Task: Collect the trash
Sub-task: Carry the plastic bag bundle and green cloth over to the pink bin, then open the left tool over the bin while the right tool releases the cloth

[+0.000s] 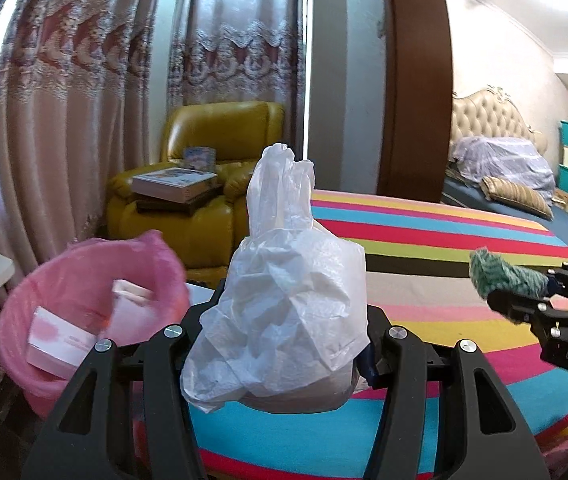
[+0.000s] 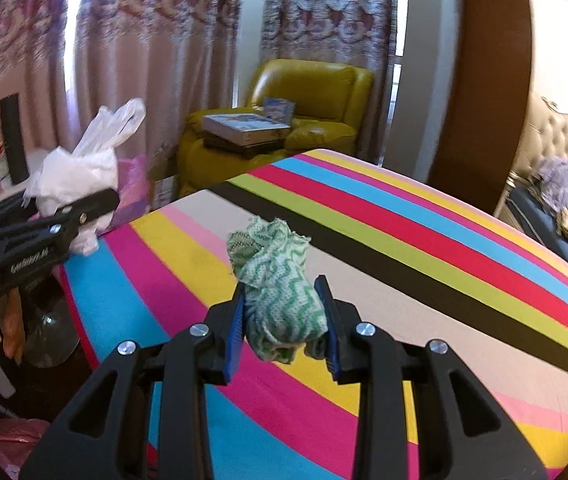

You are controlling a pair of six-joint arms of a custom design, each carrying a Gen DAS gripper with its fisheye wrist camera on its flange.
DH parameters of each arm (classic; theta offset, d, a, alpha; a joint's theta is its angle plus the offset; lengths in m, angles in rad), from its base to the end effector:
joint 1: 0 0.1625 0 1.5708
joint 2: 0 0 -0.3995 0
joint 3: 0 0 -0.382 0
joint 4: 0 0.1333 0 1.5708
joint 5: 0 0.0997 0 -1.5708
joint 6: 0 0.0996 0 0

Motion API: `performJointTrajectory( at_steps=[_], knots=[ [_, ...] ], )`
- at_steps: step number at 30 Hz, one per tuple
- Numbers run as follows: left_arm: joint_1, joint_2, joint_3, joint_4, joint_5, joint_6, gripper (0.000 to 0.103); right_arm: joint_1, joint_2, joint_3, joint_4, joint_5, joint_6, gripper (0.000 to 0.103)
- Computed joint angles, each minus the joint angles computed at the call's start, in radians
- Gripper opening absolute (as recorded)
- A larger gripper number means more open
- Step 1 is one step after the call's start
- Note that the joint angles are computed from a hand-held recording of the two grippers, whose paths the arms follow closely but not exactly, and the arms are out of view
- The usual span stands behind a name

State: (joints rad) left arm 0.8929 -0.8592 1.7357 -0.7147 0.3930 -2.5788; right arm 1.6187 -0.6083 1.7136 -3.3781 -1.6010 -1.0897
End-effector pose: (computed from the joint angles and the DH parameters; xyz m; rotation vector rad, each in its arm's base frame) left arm -0.1550 -0.5517 0.0669 0.1920 1.8405 -1.4274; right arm 0.1608 -0.6327 0.0378 1.4141 -2.2392 0.8212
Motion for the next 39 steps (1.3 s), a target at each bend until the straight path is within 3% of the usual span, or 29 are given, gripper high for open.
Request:
performJointTrajectory(
  at_steps=[17, 22, 26, 32, 34, 35, 36, 37, 39],
  knots=[
    [0.014, -0.227, 0.27, -0.365, -0.087, 0.259, 0.052, 0.134, 0.107, -0.079, 0.128, 0.0, -0.045, 0.033],
    [0.05, -0.308, 0.247, -0.123, -0.078, 0.073, 0.052, 0.186, 0.168, -0.145, 0.178, -0.006, -0.044, 0.033],
    [0.093, -0.375, 0.254, -0.097, -0.099, 0.118, 0.052, 0.224, 0.226, -0.208, 0.209, -0.003, -0.052, 0.036],
    [0.155, -0.387, 0.182, 0.168, -0.075, 0.02, 0.053, 0.274, 0.324, -0.333, 0.284, -0.01, -0.032, 0.037],
    [0.174, -0.4, 0.171, 0.211, -0.047, 0.019, 0.058, 0.284, 0.348, -0.364, 0.314, 0.001, -0.035, 0.044],
    [0.178, -0.404, 0.169, 0.207, -0.043, 0.032, 0.068, 0.288, 0.36, -0.378, 0.323, 0.009, -0.037, 0.051],
    [0.182, -0.423, 0.186, 0.161, -0.037, 0.083, 0.075, 0.285, 0.362, -0.383, 0.336, 0.026, -0.043, 0.066],
    [0.185, -0.436, 0.2, 0.117, -0.029, 0.126, 0.085, 0.281, 0.361, -0.383, 0.344, 0.048, -0.044, 0.074],
    [0.182, -0.469, 0.239, 0.013, -0.017, 0.23, 0.088, 0.274, 0.356, -0.377, 0.342, 0.067, -0.04, 0.081]
  ],
)
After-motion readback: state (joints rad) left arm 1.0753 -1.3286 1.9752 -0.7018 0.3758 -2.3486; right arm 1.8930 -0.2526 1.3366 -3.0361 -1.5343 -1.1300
